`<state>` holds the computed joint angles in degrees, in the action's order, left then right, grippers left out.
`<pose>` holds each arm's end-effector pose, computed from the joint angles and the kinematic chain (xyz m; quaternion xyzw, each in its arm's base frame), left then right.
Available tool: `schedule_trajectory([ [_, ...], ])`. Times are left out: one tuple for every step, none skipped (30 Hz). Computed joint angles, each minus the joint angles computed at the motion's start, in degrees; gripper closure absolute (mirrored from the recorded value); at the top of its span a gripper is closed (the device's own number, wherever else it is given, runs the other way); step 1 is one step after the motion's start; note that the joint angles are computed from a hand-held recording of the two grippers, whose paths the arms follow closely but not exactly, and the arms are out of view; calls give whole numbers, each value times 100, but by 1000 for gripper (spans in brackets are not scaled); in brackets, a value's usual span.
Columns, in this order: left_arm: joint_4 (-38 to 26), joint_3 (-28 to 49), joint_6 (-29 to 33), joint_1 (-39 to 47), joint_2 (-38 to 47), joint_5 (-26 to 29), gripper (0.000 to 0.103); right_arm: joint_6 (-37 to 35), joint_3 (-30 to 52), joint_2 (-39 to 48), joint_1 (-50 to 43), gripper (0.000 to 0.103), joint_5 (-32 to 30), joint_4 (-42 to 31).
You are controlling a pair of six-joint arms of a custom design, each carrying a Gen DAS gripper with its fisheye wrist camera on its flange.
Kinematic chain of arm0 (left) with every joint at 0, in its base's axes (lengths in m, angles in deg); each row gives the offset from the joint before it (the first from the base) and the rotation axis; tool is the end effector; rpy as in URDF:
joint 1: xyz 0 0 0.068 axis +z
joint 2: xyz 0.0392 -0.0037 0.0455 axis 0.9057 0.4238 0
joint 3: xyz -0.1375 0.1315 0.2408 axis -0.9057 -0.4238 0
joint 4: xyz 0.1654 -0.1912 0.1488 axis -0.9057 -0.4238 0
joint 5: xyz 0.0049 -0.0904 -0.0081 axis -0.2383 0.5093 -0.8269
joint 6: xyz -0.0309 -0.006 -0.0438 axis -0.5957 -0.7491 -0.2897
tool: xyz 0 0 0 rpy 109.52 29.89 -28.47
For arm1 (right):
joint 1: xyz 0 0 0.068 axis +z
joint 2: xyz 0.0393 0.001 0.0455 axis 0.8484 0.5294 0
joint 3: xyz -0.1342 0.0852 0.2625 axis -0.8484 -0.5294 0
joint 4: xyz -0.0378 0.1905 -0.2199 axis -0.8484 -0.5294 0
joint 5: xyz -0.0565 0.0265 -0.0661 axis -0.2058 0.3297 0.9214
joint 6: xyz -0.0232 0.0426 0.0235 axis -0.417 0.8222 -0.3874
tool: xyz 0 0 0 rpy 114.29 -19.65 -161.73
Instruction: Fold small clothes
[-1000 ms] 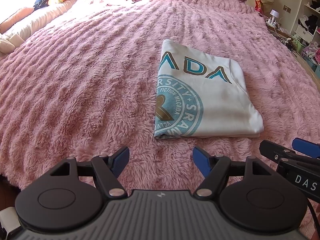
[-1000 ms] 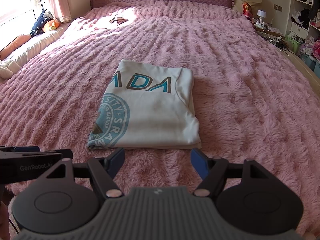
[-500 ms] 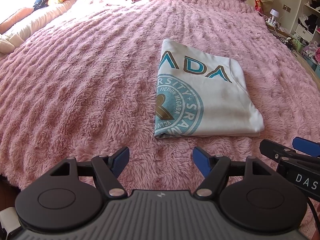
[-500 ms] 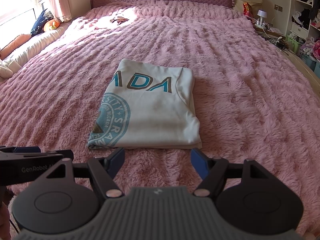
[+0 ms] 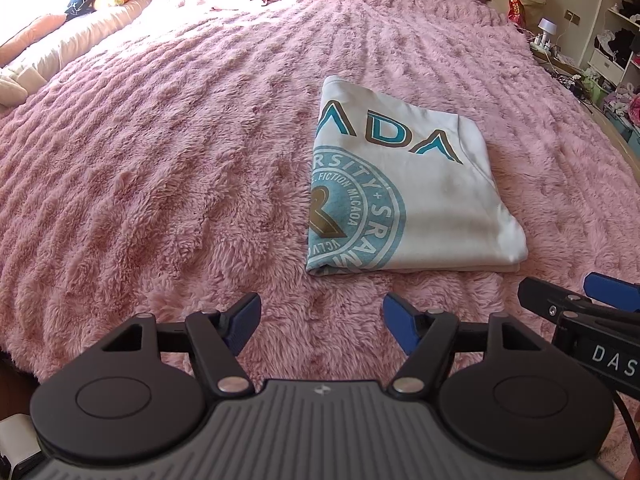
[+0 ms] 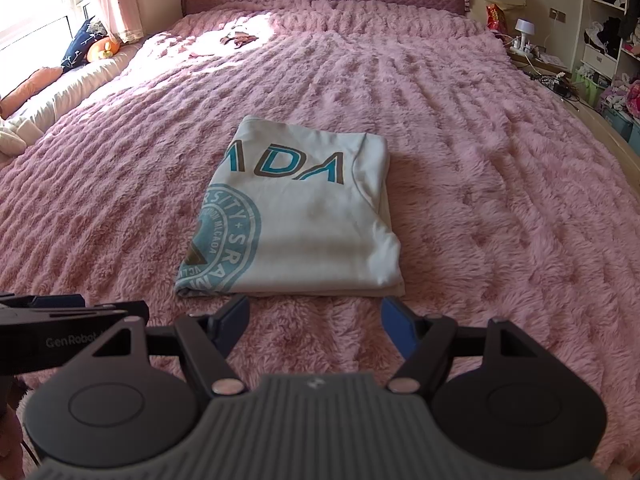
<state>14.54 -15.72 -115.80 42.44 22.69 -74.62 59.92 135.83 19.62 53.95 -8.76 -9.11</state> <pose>0.2712 -0.1019 0.2776 -0.0744 0.9504 0.0049 0.3021 0.3202 -0.0146 0.2599 -0.0614 0.9322 0.0775 0.3482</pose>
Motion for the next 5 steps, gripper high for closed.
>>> schedule_trajectory([
  [16, -12, -9, 0, -4, 10, 23, 0, 0, 0, 0, 34, 0, 0],
  [13, -7, -12, 10, 4, 41, 23, 1, 4, 2, 0, 34, 1, -7],
  [3, -2, -7, 18, 6, 68, 23, 1, 4, 2, 0, 34, 1, -7],
  [-8, 1, -26, 15, 8, 54, 22, 2, -9, 2, 8, 34, 7, 9],
  [-18, 6, -21, 17, 7, 52, 22, 2, -9, 2, 8, 34, 7, 9],
])
